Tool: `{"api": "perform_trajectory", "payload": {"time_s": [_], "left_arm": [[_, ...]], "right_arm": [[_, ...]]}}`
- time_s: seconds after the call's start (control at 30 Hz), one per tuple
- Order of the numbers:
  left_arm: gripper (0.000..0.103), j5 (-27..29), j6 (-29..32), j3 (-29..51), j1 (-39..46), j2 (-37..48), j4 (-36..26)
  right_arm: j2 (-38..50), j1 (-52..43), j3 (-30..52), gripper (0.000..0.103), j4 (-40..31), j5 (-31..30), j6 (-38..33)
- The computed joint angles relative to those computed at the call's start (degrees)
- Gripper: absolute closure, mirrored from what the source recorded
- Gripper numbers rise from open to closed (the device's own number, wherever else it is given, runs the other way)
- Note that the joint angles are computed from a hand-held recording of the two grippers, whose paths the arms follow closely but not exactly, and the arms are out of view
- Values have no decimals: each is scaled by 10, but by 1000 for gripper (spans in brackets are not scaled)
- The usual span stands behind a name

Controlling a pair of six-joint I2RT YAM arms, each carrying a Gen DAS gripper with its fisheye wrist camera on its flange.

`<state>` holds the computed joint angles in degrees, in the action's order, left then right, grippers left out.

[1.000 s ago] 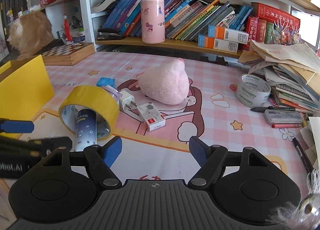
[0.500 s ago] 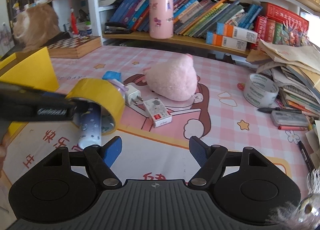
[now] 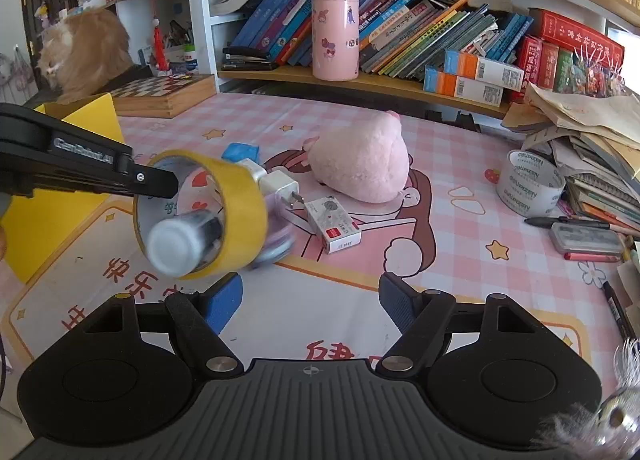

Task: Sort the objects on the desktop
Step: 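Lift the yellow tape roll off the table with the left tool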

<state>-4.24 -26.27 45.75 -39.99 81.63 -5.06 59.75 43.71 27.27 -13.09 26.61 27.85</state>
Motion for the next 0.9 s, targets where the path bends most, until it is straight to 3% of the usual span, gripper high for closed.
{"api": "perform_trajectory", "payload": {"time_s": [0.33,0.9], "left_arm": [[95,35,-62,-54,6,-72,7],[95,-18,-108,-141,-12,-186,-38]], "right_arm": [[-19,32,-1,30,-27,31,24],[-21,85,5,30,-62,48,80]]}}
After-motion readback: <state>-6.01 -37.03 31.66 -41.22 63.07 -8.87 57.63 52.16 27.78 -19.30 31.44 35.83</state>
